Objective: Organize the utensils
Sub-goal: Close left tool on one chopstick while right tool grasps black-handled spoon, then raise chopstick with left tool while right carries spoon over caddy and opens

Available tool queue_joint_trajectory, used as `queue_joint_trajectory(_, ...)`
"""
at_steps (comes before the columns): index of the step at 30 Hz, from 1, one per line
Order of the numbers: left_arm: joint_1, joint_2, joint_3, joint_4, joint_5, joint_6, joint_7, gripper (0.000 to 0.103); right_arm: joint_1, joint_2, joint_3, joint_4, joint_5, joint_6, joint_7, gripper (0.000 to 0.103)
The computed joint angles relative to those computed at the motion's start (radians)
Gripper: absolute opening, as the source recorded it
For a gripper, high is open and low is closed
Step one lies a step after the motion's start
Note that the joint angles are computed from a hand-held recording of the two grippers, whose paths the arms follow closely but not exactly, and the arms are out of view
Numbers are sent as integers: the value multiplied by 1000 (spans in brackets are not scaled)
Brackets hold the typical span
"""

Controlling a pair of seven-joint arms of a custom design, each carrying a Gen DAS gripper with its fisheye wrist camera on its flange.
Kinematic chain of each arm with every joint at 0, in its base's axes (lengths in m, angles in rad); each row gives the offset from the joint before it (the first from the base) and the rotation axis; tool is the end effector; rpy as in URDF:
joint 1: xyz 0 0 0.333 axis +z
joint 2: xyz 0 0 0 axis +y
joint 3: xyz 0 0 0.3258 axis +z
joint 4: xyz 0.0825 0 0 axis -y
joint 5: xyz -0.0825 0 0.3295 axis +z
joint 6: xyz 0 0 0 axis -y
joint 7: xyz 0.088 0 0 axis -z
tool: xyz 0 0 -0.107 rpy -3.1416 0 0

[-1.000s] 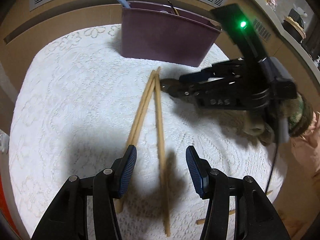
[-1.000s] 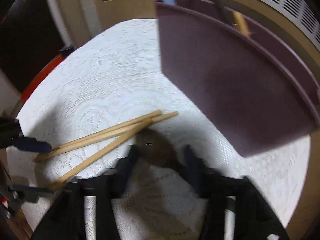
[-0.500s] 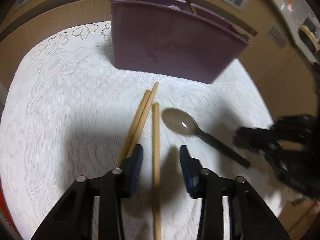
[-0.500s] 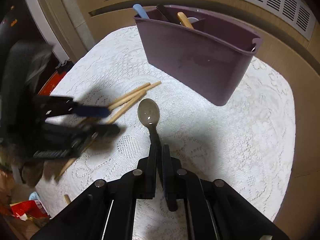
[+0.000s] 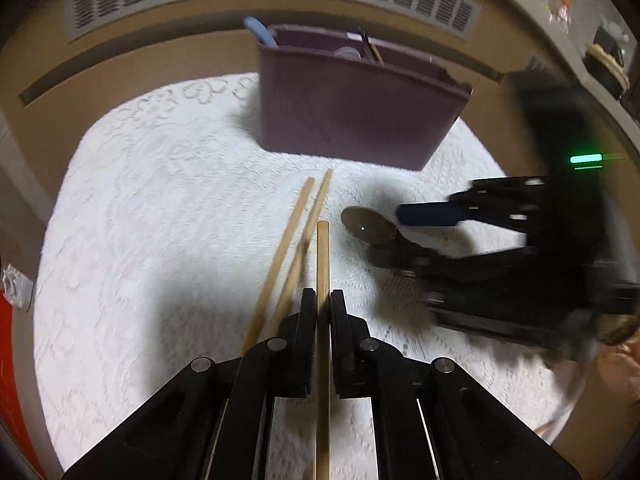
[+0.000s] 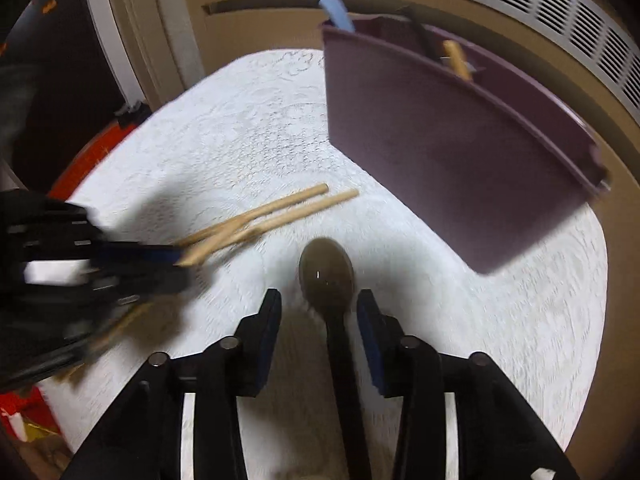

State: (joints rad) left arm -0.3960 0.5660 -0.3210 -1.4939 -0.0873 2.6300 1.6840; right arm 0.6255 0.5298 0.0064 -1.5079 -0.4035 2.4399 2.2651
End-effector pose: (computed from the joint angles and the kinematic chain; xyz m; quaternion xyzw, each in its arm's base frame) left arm 0.5654 -0.4185 0.4535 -0.4150 0.8555 -0.3069 0.0418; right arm 0.5579 0.4063 0.4339 -0.7474 0.6154 -0.1786 0.1754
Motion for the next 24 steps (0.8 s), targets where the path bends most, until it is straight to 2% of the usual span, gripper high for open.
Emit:
queue_joint_trajectory(1,4,-18,-4,-28,-6,21,1,6,11,25,-12,40,18,-41,-15,42)
queue_joint_trajectory(3,33,-48,-30,-73,-36,50,32,7,-5,40,0,68,34,-54,17,43)
queue_joint_trajectory(4,44,-63,-40,-93,-52,67,45,7,-3,46,1,88,44,-84,18,32)
queue_joint_trajectory(5,50,-79,-46,-115,-64,80,53,6,0,49,3,102,51,-108,18,30)
queue_joint_trajectory(7,67,-101,-62,-147,-94,105,79,7,3,36,9,83,61,-105,27,30)
queue_joint_trajectory(10,83,-138,-80,-197,-134,150,109,7,25,-38,1,-19,32,-65,96,30)
queue_joint_trajectory(15,120,-208,-124,-277,-228,222,171,6,67,-233,-8,-242,-122,54,319,30)
queue_joint_trajectory(18,168,-244,-184,-298,-341,263,254,7,70,-322,4,-313,-230,75,437,30)
queue_joint_trajectory(21,210,-276,-248,-270,-486,297,368,6,64,-400,24,-340,-346,72,544,30)
queue_joint_trajectory(24,212,-282,-273,-194,-587,338,458,7,48,-451,51,-308,-461,46,630,30)
